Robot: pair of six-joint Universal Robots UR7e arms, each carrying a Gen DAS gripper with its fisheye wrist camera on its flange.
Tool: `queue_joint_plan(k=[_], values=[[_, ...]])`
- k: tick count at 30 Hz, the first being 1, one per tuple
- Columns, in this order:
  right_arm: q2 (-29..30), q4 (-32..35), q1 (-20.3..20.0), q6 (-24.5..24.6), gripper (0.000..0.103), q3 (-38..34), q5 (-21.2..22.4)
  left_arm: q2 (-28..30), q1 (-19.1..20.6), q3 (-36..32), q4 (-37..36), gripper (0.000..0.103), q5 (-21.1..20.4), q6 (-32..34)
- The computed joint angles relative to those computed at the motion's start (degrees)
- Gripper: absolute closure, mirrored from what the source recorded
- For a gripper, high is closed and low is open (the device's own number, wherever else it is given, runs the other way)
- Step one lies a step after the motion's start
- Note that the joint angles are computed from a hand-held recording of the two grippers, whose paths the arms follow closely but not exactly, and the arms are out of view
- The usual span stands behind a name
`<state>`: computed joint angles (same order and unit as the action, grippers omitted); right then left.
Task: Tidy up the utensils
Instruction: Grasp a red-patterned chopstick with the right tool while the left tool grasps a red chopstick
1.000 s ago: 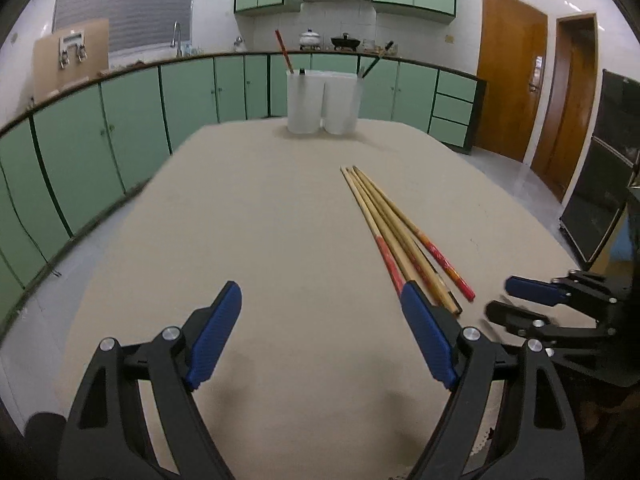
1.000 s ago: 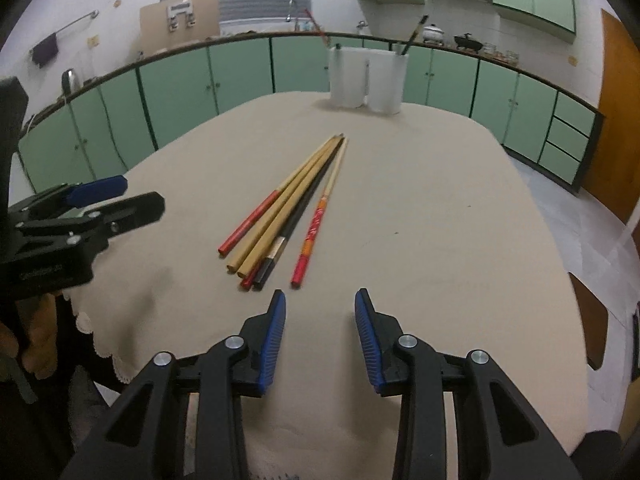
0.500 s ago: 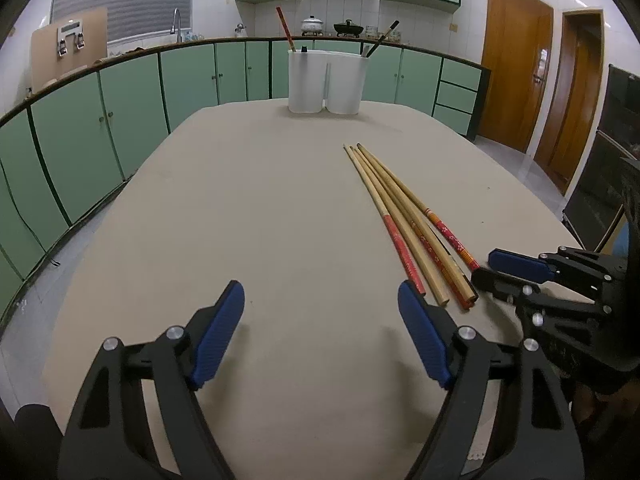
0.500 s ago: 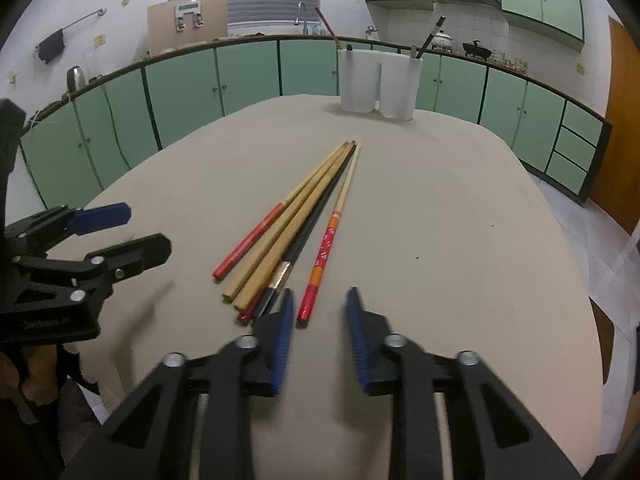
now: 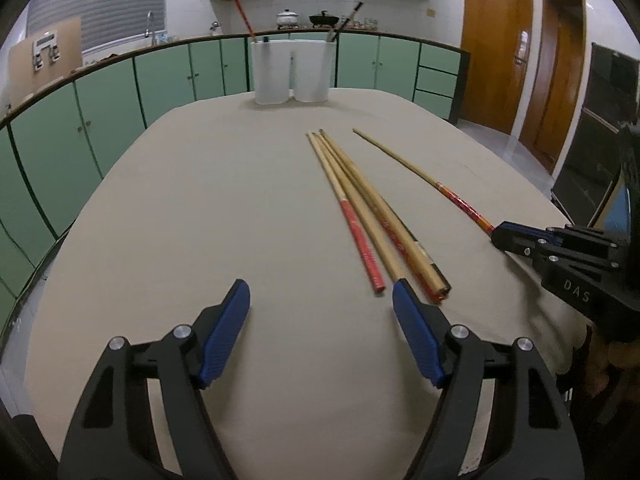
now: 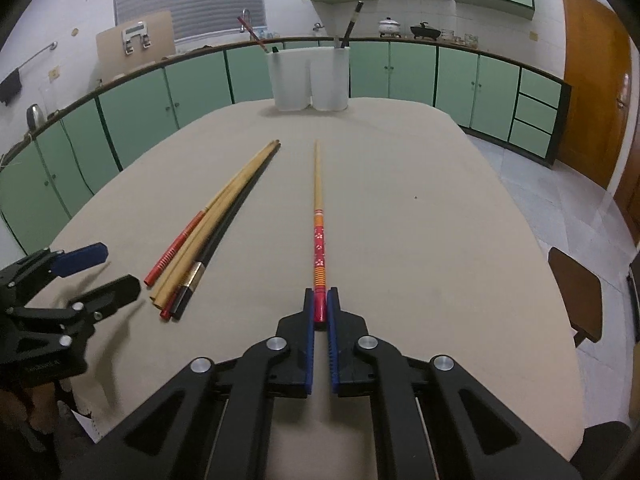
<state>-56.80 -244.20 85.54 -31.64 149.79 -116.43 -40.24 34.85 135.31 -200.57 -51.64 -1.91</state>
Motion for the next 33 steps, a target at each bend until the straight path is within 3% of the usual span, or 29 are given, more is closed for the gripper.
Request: queue_joint_plan(k=[21,23,25,26,28,29,33], values=[[-0.2,-0.2,-0.8,0.2,0.097,0.4,1.3,2.9,-0.5,-2.2,0.1,0.035,1.4,-0.8],[-0.1,-0.3,-0.8,0.2,0.097,0.2,1.2,3.3,-0.6,-2.5,-0.2,0.042,2.4,-0.5],[0.1,-0.1,-0.4,0.0,0.097,0.0,0.9,3.8,-0.8,-2.8,-0.9,0.062,2.7,0.0],[0.2,0.0,-0.3,0.0,0.097,-0.1,0.9,4.2,-1.0,-2.9,-1.5,0.067,3.1,0.5],[0.5,-0.6,-0.4,-0.4,0.096,0.1,1.1,4.7,-1.1,-2.9,-2.4,0.091,3.4,0.7],[0.9,-0.9,-0.3,-0.7,0.096,-0.1,0.9,4.8,-1.0,-3.0,-2.5,0.097,3.6,0.4],[2.6,-3.1,0.8,-0.5,0.096,-1.2,-2.0,5.2,-1.4,-2.5,-4.0,0.098,8.6,-2.8]])
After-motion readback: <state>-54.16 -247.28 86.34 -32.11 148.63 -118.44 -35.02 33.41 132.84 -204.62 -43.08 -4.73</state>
